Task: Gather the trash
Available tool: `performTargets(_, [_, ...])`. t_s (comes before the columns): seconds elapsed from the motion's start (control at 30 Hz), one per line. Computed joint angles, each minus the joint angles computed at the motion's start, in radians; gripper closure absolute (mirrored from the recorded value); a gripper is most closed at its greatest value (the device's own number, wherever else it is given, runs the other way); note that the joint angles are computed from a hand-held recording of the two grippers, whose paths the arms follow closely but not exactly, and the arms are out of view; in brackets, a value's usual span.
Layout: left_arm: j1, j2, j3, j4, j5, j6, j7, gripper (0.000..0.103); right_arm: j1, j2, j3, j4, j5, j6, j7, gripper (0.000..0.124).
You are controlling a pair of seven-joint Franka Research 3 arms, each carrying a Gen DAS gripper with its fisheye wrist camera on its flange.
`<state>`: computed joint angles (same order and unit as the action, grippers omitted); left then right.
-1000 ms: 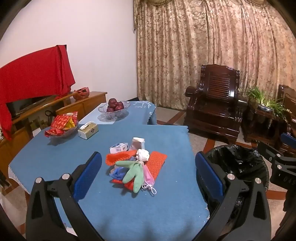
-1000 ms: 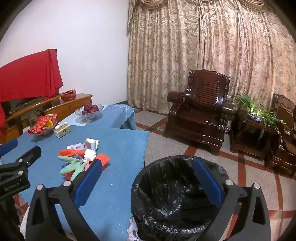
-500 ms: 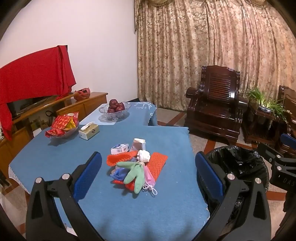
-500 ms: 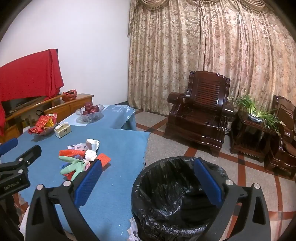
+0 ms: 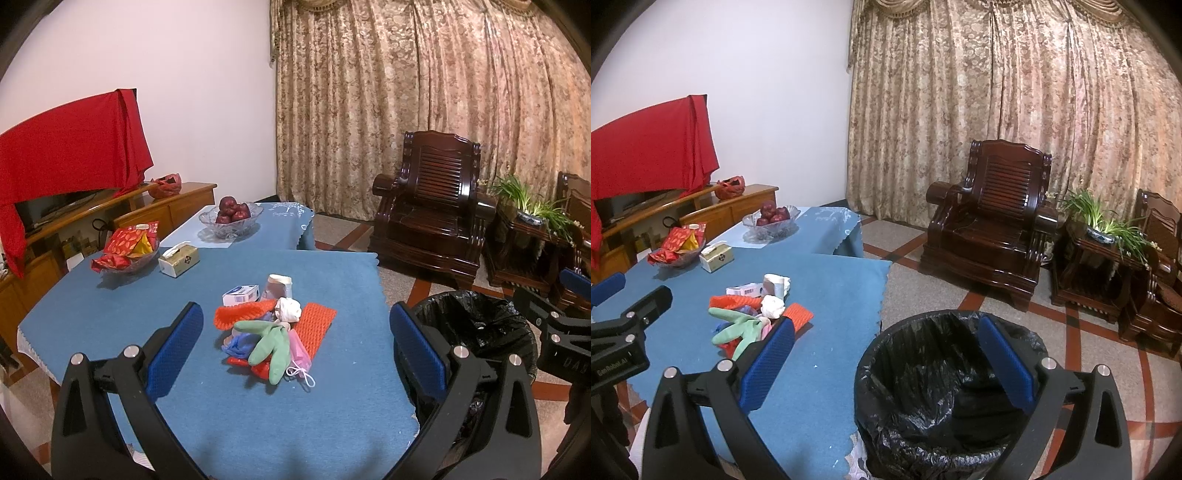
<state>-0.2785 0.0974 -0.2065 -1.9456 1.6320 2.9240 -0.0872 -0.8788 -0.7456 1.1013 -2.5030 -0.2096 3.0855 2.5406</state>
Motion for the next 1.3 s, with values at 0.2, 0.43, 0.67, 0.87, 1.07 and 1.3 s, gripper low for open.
performTargets(0.2, [0.000,0.001,0.001,0.001,0.000,0.002,0.000,0.005,0.001,0.003,-0.001,0.002,-0.002,-0.003,0.001,0.027])
performTargets(0.43, [0.000,0.001,0.001,0.001,0.000,0.001,0.000,0.005,0.006,0.008,-0.007,0.022,-0.019,-0.025,0.010,0.027])
performTargets(0.67, [0.000,0.001,0.001,0.001,-0.003,0.003,0.002,0.005,0.006,0.005,0.001,0.018,-0.025,-0.024,0.024,0.027])
performTargets(0.87, [0.014,-0.010,0.009,0.003,-0.060,0.024,0.068,0.005,0.006,0.010,0.000,0.019,-0.027,-0.023,0.023,0.027])
performTargets(1.07, [0.020,-0.015,0.012,-0.001,-0.067,0.033,0.077,0.005,-0.010,0.010,0.017,0.025,-0.026,-0.021,0.027,0.027])
performTargets(1.3, [0.018,-0.012,0.010,0.000,-0.062,0.029,0.071,0.005,-0.010,0.010,0.019,0.028,-0.024,-0.025,0.028,0.027])
